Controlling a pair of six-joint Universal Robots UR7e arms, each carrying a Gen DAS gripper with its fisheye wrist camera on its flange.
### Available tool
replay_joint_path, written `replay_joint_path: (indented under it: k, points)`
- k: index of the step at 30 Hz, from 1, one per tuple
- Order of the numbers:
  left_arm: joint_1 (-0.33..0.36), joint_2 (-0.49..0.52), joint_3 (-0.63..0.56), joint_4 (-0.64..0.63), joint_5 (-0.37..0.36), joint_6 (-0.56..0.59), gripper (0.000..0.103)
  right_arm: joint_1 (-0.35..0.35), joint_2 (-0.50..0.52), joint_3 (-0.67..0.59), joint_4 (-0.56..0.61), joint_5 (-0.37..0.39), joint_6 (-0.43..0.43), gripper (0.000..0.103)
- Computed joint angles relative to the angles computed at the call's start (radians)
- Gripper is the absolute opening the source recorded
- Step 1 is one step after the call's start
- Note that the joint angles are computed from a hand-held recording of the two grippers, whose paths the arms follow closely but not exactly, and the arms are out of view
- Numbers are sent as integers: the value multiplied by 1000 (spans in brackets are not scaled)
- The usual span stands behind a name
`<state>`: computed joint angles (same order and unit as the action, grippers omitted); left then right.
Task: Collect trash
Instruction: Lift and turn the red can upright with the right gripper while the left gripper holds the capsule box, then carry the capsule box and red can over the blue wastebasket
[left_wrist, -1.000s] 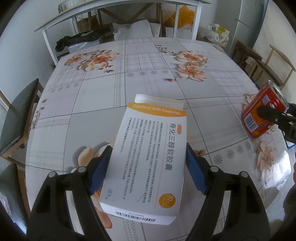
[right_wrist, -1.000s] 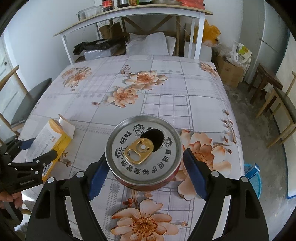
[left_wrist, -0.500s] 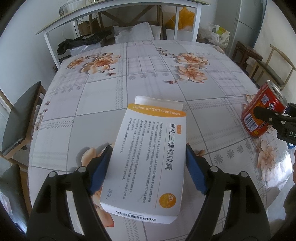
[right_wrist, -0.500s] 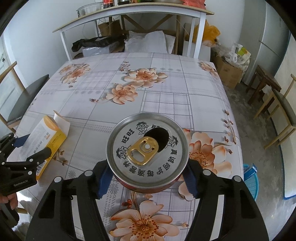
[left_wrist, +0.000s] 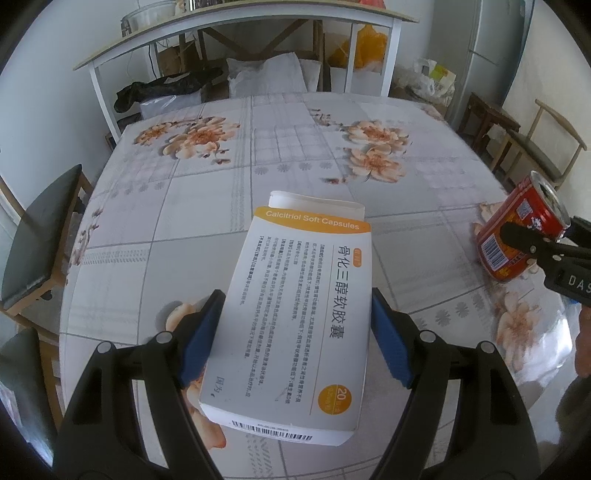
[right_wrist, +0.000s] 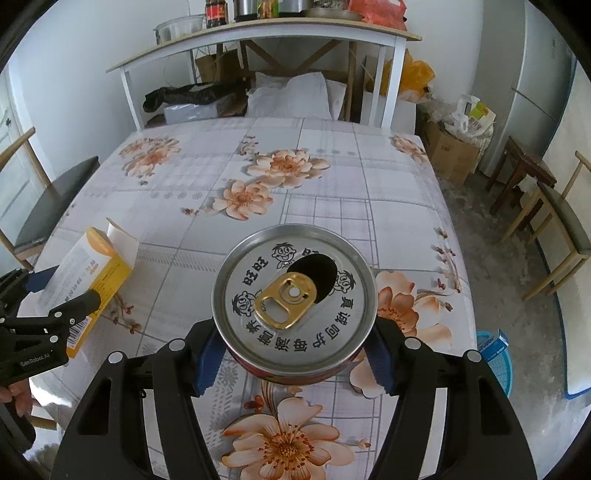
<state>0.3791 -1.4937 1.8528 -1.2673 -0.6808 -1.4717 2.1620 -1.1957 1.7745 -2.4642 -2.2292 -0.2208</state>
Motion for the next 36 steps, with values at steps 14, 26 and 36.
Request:
replay_joint_path:
  k: [14,26,36]
  points:
    - [-4,137,-91,-508,32,476,73,-24,-185,-21,-151,-90,21,64]
    - [83,600,-481,-906,-384,1020,74,-247,-479,55,-103,-228,198,64]
    - [163,991,-878,-722,-572,1001,73,-630,-529,66,35,119,340,64]
